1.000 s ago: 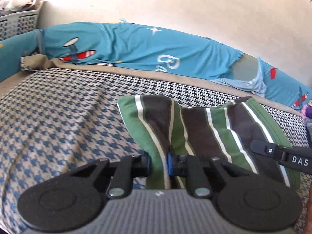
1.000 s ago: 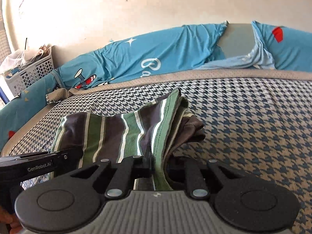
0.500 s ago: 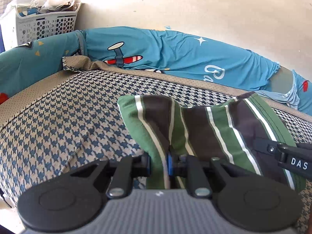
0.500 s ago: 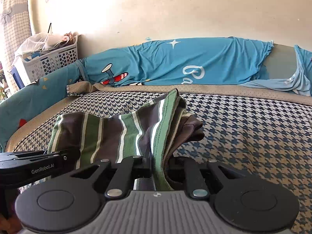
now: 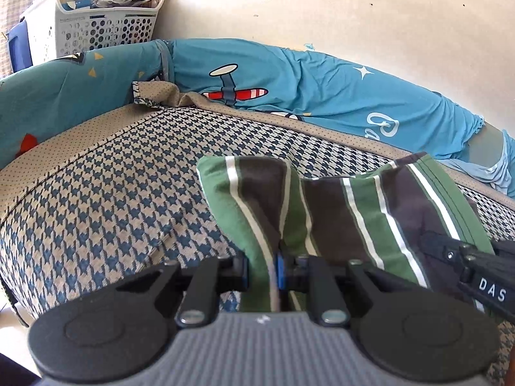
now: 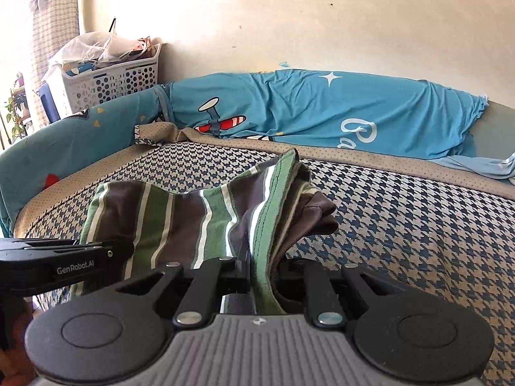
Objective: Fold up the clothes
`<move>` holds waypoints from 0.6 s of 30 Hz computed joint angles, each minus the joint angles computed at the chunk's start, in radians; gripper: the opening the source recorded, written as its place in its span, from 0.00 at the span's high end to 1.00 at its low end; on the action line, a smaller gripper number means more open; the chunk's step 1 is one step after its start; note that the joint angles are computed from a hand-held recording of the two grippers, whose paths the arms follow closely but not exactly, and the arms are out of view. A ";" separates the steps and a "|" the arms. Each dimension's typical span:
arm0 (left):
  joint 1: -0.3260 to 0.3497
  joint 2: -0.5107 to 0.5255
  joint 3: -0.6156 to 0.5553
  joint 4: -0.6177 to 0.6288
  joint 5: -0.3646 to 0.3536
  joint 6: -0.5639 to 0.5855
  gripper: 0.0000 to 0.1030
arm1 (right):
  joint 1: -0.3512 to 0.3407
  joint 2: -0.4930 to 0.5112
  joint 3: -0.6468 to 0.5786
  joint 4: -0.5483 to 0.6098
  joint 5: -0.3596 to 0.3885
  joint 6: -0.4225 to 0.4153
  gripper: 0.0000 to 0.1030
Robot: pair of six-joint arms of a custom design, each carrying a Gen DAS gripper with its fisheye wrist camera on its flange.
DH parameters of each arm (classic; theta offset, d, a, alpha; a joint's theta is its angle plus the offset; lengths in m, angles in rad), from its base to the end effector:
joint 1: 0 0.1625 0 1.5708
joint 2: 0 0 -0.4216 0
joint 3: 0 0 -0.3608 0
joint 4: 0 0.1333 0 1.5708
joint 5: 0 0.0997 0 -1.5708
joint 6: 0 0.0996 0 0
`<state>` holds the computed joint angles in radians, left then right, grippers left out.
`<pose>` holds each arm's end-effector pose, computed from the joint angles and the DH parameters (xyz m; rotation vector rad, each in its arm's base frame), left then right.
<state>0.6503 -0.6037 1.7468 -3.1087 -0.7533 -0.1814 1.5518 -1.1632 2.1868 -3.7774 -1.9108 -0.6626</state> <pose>-0.3648 -0.5362 0.0490 0.6913 2.3761 -0.9791 0.0910 -0.4813 0.2982 0.4457 -2.1225 1.2404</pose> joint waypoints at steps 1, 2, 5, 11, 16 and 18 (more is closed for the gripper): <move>-0.001 -0.001 0.002 0.002 0.004 -0.001 0.87 | 0.002 0.004 0.002 -0.002 -0.003 -0.010 0.87; -0.003 -0.001 0.005 0.003 0.007 0.000 0.87 | 0.005 0.007 0.003 -0.002 -0.005 -0.019 0.87; -0.006 -0.001 0.011 -0.003 0.021 0.008 0.87 | 0.008 0.015 0.005 -0.005 -0.008 -0.032 0.87; 0.000 -0.004 0.005 -0.014 0.045 0.003 0.87 | 0.013 0.029 -0.011 0.011 -0.011 -0.039 0.87; 0.021 -0.015 -0.007 -0.016 0.064 0.003 0.87 | 0.024 0.051 -0.048 0.038 0.000 -0.023 0.87; 0.030 -0.016 -0.020 -0.024 0.079 0.022 0.87 | 0.030 0.067 -0.069 0.048 0.005 -0.018 0.87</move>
<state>0.6804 -0.6198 1.7265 -3.1327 -0.6739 -0.1595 1.5814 -1.0959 2.1175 -3.7292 -1.9053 -0.6803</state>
